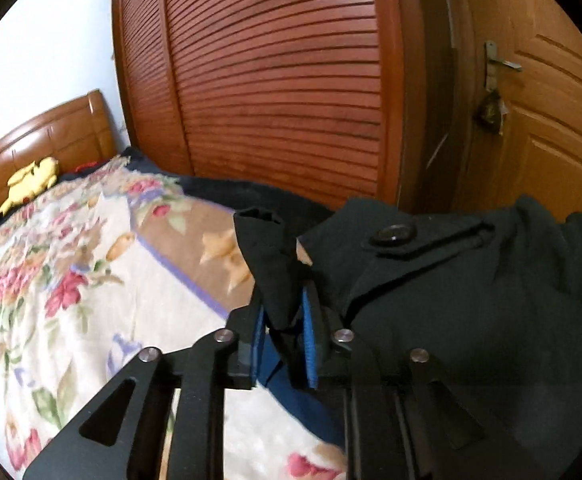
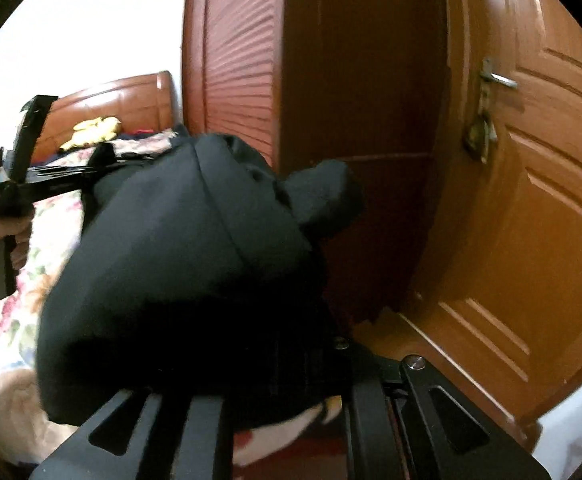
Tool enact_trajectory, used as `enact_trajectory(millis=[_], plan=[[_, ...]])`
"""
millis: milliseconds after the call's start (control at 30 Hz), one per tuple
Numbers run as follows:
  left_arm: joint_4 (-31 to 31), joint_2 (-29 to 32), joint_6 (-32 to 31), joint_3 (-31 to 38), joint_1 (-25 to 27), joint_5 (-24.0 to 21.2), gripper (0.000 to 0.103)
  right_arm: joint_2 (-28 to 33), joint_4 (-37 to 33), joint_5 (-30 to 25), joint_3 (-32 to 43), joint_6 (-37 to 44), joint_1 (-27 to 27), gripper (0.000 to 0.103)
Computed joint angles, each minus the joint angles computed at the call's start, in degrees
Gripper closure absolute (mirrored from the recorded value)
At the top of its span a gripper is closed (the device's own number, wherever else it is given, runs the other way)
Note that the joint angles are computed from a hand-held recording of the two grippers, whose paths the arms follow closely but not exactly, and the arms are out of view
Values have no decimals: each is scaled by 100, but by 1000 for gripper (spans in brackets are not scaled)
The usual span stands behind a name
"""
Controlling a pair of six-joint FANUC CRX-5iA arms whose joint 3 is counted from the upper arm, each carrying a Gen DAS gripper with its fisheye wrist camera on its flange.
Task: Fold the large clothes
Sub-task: 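Lift the coat bundle with both tools and carry it toward the wardrobe, then lower the coat onto the blue cloth pile and open both tools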
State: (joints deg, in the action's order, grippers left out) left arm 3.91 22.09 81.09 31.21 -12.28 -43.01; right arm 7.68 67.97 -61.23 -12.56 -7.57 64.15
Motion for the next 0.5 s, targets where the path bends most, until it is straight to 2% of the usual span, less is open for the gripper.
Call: enact_trajectory(millis=[67,100,133,167,200,267,333,433,500], plan=[[314,-261,-279,-479,127,215,68,86,-37,-303,200,13,140,79],[418,-383,-404,-690,174,304,59,64,5,-388,181,17,173,73],[416,-475,-440,-828,185,352,55,65,37,-606,206,6,316,68],[428,-577,-524,-990,205,388,55,113,118,-658,228,-19,315,55],[490,-700,-682,-1186,252,403,53,30,231,-787,120,-93,398,49],[578,-998,-908,-1653,350,546,47,48,385,-1130,158,-185,632,48],[811,-1218,-1202,-2080,452,749,26,34,639,-1356,155,-292,843,48],[1417,-1613,-1807,-2804,634,959,19,138,991,-1369,323,-272,1034,48],[1849,-1828,-2172,-3188,769,943,12,213,1108,-1050,465,-149,1021,48]])
